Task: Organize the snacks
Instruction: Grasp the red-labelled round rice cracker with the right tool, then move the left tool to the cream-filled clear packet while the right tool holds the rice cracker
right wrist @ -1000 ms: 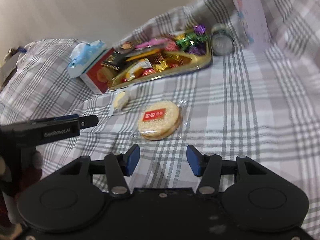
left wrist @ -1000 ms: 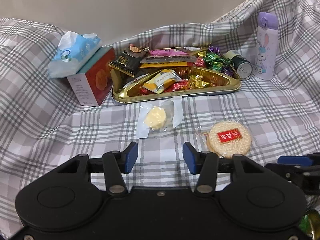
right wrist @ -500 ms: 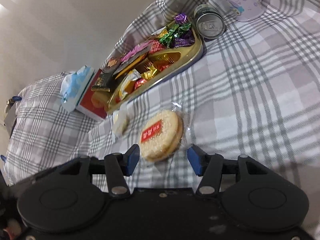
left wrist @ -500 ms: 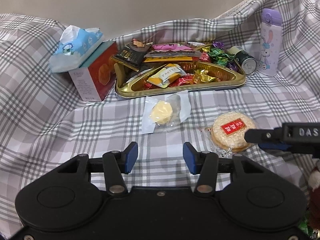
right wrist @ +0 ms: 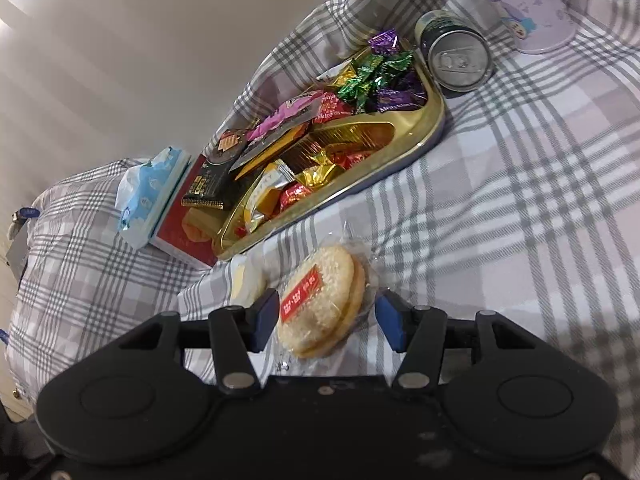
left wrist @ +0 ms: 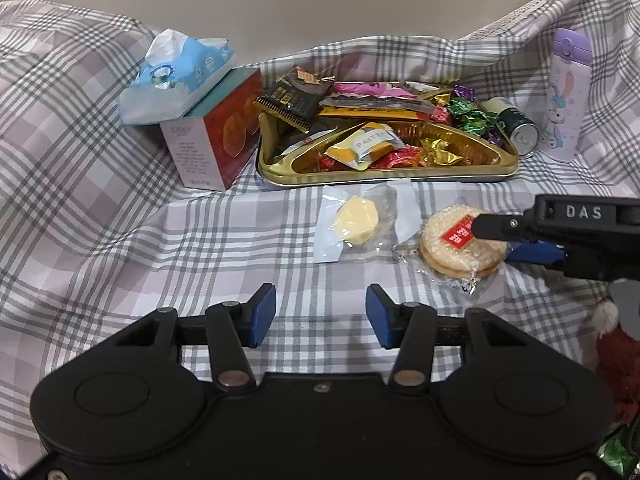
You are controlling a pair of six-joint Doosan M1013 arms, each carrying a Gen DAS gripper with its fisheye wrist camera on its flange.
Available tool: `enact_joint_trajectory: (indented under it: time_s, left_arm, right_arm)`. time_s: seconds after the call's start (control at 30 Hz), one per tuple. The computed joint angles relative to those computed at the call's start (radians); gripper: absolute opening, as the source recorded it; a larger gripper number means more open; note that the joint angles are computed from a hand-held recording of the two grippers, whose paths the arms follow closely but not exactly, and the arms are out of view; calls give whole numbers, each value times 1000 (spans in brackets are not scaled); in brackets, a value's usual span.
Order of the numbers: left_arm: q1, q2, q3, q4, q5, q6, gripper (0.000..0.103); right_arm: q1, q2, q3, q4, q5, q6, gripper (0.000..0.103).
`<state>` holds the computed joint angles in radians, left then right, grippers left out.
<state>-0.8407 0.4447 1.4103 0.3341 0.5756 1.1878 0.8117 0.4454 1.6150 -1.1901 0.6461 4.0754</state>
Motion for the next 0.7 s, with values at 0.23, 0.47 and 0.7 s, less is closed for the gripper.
enact_joint_trajectory:
  time_s: [0.23,0.47,0.7]
  left_arm:
    - [5,3,1,15,-2,-19,56]
    - [11,2,2,18,-1,-41,56]
    - [14,-3,12,23,-8,-47,56]
  right_arm:
    - [-16,14,-15,-37,-54,-33,27]
    - [-20,19,-23,-135,-90,35,24]
    - [-40,45,-74,-32,-145,-95,30]
